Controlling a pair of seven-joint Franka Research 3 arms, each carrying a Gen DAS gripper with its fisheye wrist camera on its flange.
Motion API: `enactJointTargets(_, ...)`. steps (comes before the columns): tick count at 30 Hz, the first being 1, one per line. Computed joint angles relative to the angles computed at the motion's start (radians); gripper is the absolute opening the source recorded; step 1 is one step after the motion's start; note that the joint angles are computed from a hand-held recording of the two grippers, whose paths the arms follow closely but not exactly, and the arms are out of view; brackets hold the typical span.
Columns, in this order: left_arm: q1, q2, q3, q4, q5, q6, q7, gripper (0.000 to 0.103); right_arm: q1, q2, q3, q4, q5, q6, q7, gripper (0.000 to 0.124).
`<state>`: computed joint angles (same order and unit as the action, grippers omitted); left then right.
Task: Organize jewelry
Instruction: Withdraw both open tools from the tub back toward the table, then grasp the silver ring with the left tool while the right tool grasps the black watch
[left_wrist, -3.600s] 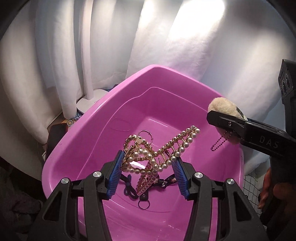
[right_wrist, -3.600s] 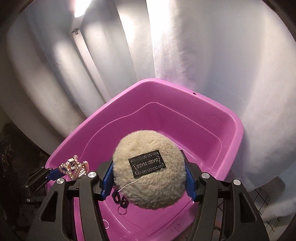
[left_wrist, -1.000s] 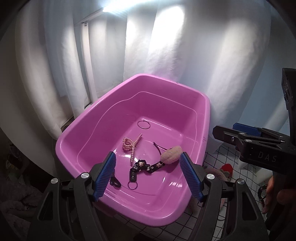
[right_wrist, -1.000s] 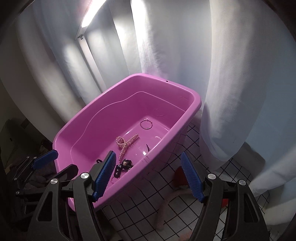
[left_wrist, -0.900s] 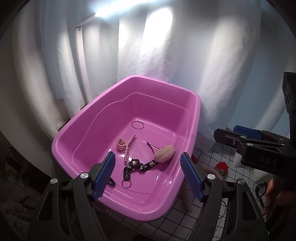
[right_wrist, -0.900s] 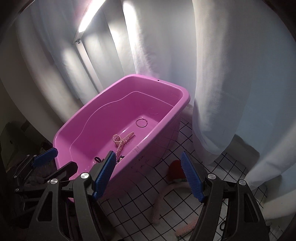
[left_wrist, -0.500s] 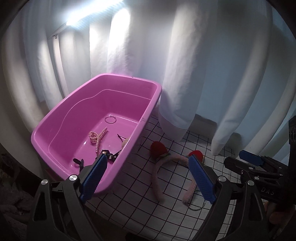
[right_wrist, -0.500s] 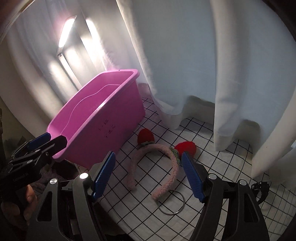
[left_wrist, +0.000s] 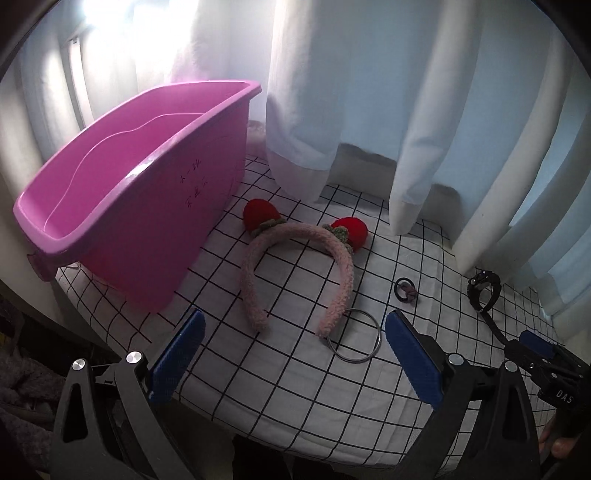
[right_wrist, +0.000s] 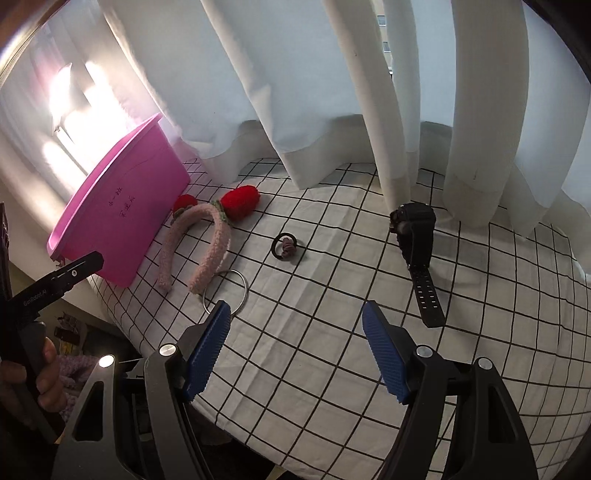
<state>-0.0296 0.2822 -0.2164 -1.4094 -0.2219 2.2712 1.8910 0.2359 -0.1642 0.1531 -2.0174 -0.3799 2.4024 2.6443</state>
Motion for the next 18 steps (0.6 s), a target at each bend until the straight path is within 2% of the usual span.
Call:
enactJointTargets(8,-0.025,-0.088,-0.003,-0.230,-0.026,0.134,-0.015,0.096,-0.049,-0.104,0.005,-0.157,-0.032,0.068,0.016,0.071)
enactJointTargets(18,-0.078,-0.086,-0.005,-0.366,0.057,0.283,-0.139,0.096,-0.135,-0.124,0.015,-0.236,-0.064,0.130,-0.003,0.071)
